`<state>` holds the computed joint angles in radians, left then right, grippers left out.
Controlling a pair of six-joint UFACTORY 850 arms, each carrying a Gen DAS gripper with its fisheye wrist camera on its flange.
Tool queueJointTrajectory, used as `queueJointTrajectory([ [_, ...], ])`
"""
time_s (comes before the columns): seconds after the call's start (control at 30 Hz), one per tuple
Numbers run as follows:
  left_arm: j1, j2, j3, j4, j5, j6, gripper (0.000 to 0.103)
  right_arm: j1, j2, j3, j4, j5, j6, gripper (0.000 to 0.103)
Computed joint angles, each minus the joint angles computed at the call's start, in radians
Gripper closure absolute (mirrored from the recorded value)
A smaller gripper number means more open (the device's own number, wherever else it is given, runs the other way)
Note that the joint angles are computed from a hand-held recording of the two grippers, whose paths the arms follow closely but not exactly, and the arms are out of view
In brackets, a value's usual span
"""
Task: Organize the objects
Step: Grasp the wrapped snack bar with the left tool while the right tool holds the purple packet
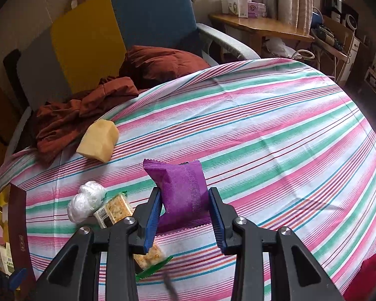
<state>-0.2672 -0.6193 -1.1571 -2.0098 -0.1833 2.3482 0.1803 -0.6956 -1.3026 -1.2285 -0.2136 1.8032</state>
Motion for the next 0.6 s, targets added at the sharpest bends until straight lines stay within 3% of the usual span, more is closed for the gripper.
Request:
queueJointTrajectory([
  [0.17, -0.008, -0.017, -0.021, 0.095, 0.009, -0.108, 0.016, -0.002, 0.006, 0.008, -0.057, 0.002, 0.064, 0.066],
  [0.37, -0.018, -0.045, -0.057, 0.327, 0.012, -0.359, 0.016, -0.005, 0.011, 0.015, -0.094, 0.008, 0.105, 0.066],
  [0.53, -0.027, -0.058, -0.071, 0.372, 0.020, -0.409, 0.016, -0.004, 0.011, 0.014, -0.067, 0.000, 0.083, 0.066],
  [0.6, -0.030, -0.068, -0.085, 0.464, 0.020, -0.507, 0.016, -0.006, 0.008, 0.011, -0.025, -0.007, 0.045, 0.066],
])
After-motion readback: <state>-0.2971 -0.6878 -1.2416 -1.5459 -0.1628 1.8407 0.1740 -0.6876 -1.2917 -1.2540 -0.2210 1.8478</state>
